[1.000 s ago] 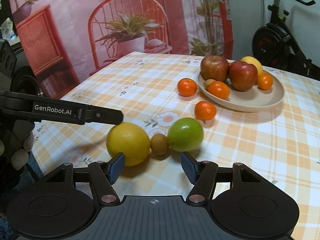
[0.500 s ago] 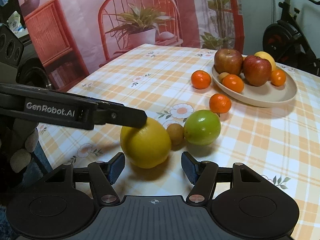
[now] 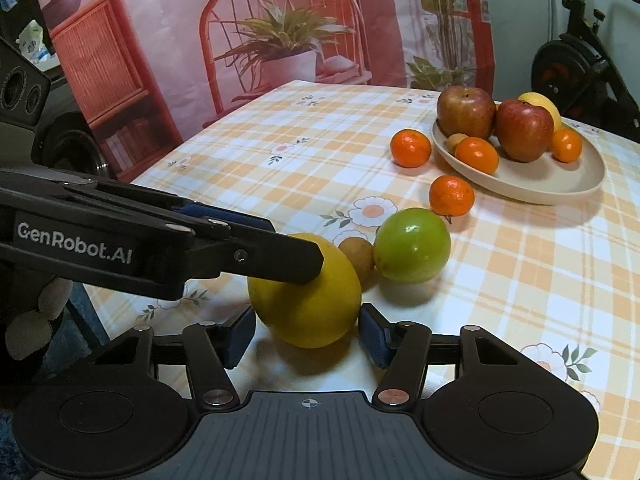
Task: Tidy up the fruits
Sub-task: 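Close the right tool on the yellow citrus while the left tool presses its top, then lift the yellow citrus with both tools and carry it over the plate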
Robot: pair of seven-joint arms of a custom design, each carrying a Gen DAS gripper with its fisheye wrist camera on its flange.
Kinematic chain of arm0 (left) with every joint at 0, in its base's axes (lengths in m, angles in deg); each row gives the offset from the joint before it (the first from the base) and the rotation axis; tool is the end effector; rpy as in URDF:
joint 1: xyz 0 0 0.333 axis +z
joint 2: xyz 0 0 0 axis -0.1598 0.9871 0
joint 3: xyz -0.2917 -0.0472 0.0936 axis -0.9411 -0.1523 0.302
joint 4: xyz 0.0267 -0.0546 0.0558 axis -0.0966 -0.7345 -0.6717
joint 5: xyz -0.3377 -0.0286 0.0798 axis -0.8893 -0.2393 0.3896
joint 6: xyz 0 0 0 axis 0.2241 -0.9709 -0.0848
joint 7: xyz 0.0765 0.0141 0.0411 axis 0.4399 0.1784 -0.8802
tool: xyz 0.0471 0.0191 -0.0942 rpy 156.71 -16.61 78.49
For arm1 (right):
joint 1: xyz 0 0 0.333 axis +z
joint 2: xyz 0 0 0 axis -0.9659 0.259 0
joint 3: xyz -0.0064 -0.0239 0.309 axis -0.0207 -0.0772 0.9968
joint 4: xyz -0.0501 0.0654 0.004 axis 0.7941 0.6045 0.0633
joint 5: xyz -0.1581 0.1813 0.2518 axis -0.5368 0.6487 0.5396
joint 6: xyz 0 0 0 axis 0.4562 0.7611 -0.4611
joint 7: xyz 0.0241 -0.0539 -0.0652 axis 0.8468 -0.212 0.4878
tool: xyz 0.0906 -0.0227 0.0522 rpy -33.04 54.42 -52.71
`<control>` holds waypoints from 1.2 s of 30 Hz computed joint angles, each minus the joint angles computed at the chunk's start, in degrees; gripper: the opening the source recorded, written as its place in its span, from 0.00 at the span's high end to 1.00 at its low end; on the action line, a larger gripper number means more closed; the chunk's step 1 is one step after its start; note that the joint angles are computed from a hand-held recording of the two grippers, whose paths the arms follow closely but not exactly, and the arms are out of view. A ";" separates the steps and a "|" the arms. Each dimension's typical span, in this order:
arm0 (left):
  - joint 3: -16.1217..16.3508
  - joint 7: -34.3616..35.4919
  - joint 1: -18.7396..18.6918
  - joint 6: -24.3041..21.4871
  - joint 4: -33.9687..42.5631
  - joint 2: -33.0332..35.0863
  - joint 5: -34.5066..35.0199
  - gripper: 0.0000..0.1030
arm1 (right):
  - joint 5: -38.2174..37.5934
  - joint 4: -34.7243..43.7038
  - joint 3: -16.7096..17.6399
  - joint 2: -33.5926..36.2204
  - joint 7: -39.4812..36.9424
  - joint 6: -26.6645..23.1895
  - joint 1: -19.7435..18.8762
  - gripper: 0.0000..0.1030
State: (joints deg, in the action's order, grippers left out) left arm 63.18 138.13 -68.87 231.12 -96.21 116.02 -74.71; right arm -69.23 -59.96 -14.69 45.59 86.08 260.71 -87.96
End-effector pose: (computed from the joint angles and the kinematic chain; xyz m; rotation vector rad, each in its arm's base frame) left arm 0.5048 -0.4166 0.2675 -1.8509 1.8801 -1.0984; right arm 0.5292 0.2615 0.2593 -2.1233 1.0780 -0.1513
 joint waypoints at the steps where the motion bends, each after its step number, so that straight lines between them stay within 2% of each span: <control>1: -0.27 0.00 0.25 0.11 -0.01 -0.04 0.07 0.49 | -0.05 0.01 0.34 0.25 -0.05 0.08 -0.39 0.49; 4: -1.45 0.21 1.27 0.60 -0.09 -0.23 0.05 0.49 | -0.19 0.05 0.88 0.81 0.01 0.29 -1.00 0.49; 10: -1.82 1.07 1.41 1.23 0.09 -0.22 -0.71 0.53 | -0.66 -0.13 0.57 0.67 0.61 1.05 -0.88 0.50; 13: -3.67 2.37 2.75 2.72 0.27 -0.52 -0.99 0.54 | -1.41 -0.68 -0.19 -0.10 1.69 3.02 -0.48 0.50; 16: -0.97 4.15 0.39 2.31 1.35 -0.22 -2.83 0.54 | -2.96 -0.63 -0.87 -1.00 3.83 4.48 -0.29 0.50; 22: 2.46 6.42 -1.45 1.54 4.49 0.04 -3.68 0.54 | -6.23 1.27 -3.43 -3.33 7.93 6.95 1.15 0.50; 26: 8.03 6.08 -4.35 -0.62 8.27 1.37 -2.93 0.54 | -9.13 4.48 -3.73 -3.82 10.35 7.55 0.78 0.50; 31: 16.05 2.07 -6.84 -4.48 15.75 5.24 1.10 0.54 | -13.80 11.03 -1.73 -2.36 12.78 7.07 -1.67 0.50; 33: 17.32 0.28 -5.96 -6.34 19.87 7.12 2.99 0.54 | -15.62 13.75 0.23 -0.89 12.78 6.18 -3.55 0.50; 36: 16.99 -2.39 -3.07 -10.35 27.15 10.56 5.88 0.54 | -16.67 17.20 4.46 2.37 10.01 3.04 -7.08 0.50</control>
State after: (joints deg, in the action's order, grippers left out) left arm 80.17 135.73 -71.94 220.77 -69.06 126.58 -68.83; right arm -85.90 -42.76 -10.23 47.96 96.09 263.75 -95.05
